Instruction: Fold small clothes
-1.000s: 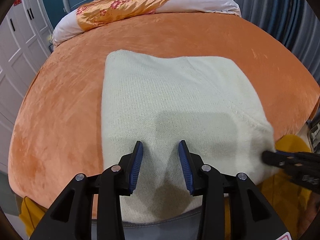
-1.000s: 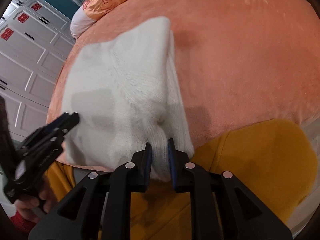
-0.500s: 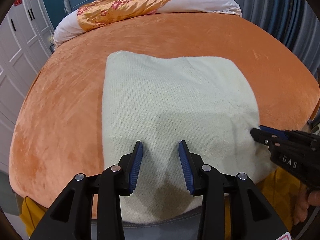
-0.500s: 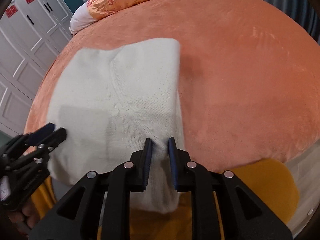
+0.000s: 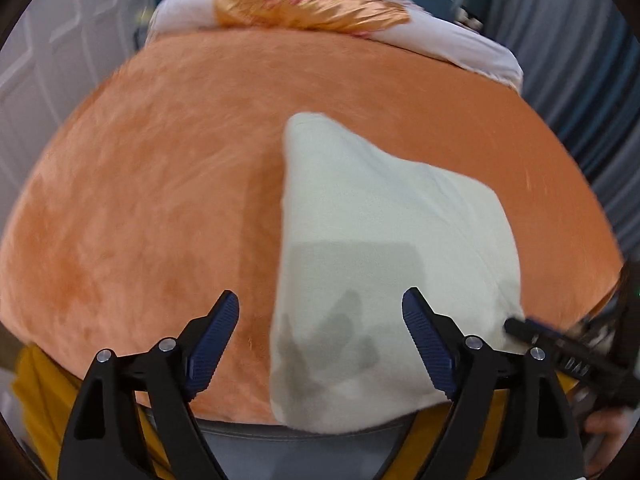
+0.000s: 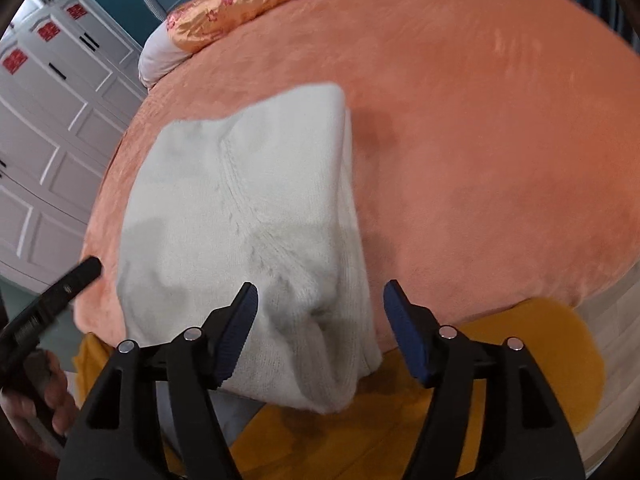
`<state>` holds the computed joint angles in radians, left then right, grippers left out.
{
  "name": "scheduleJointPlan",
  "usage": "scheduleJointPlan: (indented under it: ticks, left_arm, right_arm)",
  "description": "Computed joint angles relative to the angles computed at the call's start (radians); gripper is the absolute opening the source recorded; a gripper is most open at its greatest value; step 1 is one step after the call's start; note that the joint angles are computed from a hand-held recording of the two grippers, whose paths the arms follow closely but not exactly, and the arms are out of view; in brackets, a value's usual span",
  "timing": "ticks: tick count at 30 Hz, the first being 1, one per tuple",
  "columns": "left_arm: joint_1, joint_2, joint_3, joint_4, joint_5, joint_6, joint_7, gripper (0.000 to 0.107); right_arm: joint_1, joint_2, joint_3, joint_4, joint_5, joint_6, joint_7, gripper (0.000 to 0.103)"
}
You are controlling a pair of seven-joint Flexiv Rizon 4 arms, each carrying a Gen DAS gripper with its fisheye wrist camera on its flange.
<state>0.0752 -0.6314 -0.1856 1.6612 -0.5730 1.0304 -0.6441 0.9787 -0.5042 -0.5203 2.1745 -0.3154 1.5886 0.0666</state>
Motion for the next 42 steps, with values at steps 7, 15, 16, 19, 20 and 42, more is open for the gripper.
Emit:
scheduleJointPlan:
  ticks: [7, 15, 16, 19, 20, 42]
  left_arm:
    - [-0.018, -0.104, 0.057, -0.165, 0.085, -0.239, -0.171, 0.082]
    - [-0.059, -0.108, 0.041, -0.122, 0.116, -0.114, -0.137, 0.093]
    - [-0.066, -0.114, 0.044, -0.128, 0.126, -0.100, -0.142, 0.098]
    - [-0.084, -0.130, 0.048, -0.138, 0.155, -0.057, -0.152, 0.098]
    - [-0.088, -0.135, 0.046, -0.138, 0.162, -0.039, -0.154, 0.098]
    - [-0.042, -0.189, -0.023, -0.193, 0.116, -0.094, -0.110, 0.091]
  right_arm:
    - [-0.199, -0.085, 0.207, -0.080, 0.110, 0.120, -0.079, 0.076]
    - [-0.256, -0.133, 0.273, -0.152, 0.199, 0.136, -0.169, 0.082]
    - [-0.258, -0.137, 0.273, -0.157, 0.207, 0.134, -0.183, 0.082]
    - [-0.252, -0.152, 0.268, -0.180, 0.229, 0.122, -0.203, 0.083]
    - [-0.247, -0.155, 0.263, -0.182, 0.234, 0.124, -0.209, 0.083]
    - [-0.271, -0.197, 0.280, -0.241, 0.291, 0.178, -0.286, 0.057]
